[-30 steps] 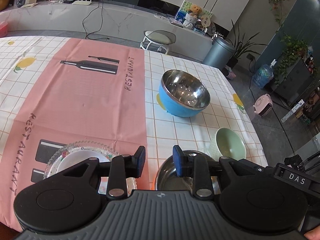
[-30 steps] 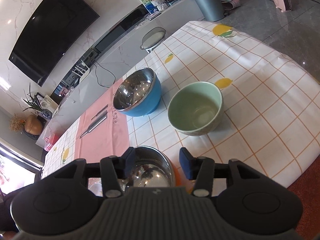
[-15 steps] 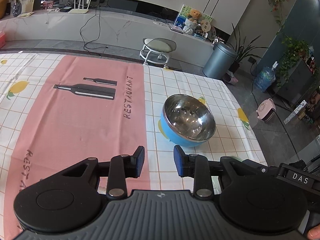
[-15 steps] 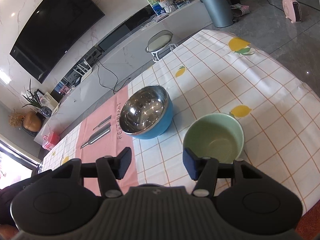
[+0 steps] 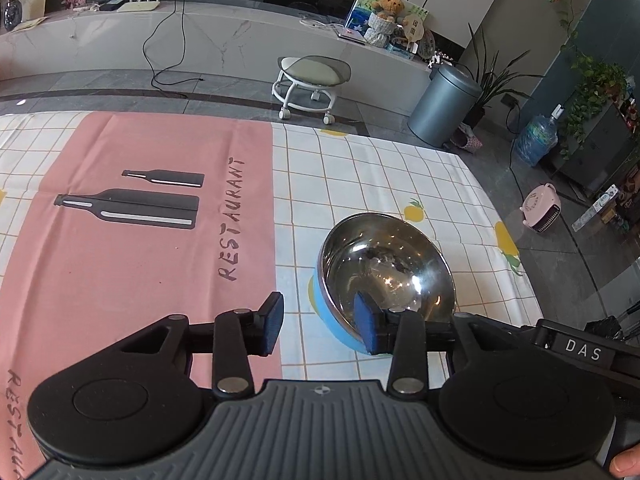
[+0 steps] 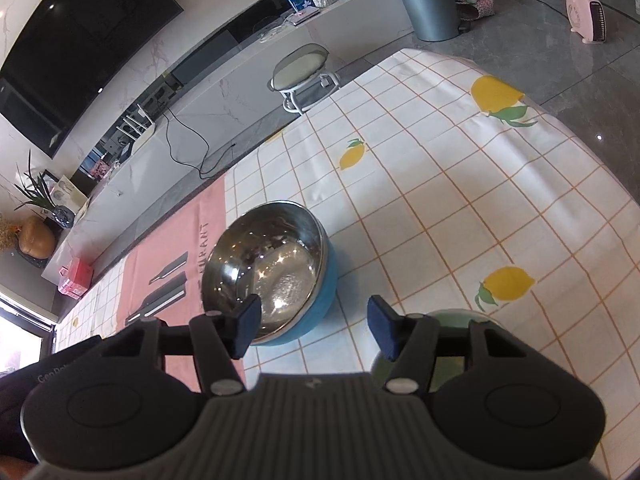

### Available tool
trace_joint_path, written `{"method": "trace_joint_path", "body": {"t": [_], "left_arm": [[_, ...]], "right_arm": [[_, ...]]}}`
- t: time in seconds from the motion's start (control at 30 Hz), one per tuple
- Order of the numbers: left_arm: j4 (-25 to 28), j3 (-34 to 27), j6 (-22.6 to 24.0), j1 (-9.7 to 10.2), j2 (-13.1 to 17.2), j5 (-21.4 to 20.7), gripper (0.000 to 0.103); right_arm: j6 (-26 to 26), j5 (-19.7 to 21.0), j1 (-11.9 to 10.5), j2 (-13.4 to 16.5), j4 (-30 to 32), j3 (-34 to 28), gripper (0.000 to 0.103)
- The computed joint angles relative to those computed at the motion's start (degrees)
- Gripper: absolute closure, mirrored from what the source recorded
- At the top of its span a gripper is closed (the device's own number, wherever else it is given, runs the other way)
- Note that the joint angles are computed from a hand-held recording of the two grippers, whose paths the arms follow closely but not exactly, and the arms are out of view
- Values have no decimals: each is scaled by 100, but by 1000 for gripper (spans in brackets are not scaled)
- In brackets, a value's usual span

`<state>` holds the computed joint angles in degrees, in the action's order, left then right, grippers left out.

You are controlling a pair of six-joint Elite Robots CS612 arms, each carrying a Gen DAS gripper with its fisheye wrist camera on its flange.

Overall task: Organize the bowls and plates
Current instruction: 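Move both grippers to the blue steel bowl rim and close on it, then carry the blue bowl with both grippers and lower it into the orange bowl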

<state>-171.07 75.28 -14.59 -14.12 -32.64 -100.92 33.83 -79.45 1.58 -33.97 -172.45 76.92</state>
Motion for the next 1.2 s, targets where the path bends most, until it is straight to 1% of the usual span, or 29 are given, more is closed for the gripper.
{"method": "trace_joint_path", "body": {"t": [0.17, 0.3, 0.33, 0.4, 0.43, 0.53, 0.57, 0.6, 0.63, 0.67, 0.7, 0.77, 0.9, 1.03, 1.2], "left_arm": [[475, -454, 27, 2, 266, -23, 55], [724, -708, -30, 5, 437, -39, 55], [777, -778, -42, 13, 488, -32, 55], [872, -859, -69, 13, 544, -1, 55], [856, -882, -88, 19, 570, -52, 57], [818, -943, -68, 34, 625, -208, 67], [796, -946, -43, 36, 631, -252, 72], [765, -941, -24, 38, 632, -301, 75], [757, -937, 4, 38, 628, -346, 82], [770, -934, 47, 35, 620, -386, 88], [784, -907, 90, 19, 596, -319, 88], [768, -850, 164, -11, 556, -174, 90], [654, -716, 115, 14, 469, -227, 90], [317, -418, 89, 12, 265, -170, 90], [-92, 25, -41, 10, -44, -114, 90]], "right_arm": [[58, 40, -17, 275, 545, -473, 45], [64, 123, -22, 466, 841, -761, 46], [61, 135, -21, 505, 889, -814, 46], [-18, 27, -1, 558, 918, -892, 50], [-51, 27, -3, 581, 914, -924, 51], [-69, 50, -7, 631, 943, -996, 59], [-82, 72, -8, 649, 929, -1017, 65], [-86, 104, -12, 660, 910, -1023, 70], [-70, 135, -15, 669, 890, -1028, 71], [-69, 175, -17, 673, 844, -1024, 77], [-88, 217, -16, 674, 797, -1018, 82], [-168, 120, 18, 645, 878, -1022, 83], [-180, 126, 33, 590, 822, -941, 84], [-200, 145, 47, 465, 585, -766, 84], [-217, 163, 73, 219, 178, -431, 85]]}}
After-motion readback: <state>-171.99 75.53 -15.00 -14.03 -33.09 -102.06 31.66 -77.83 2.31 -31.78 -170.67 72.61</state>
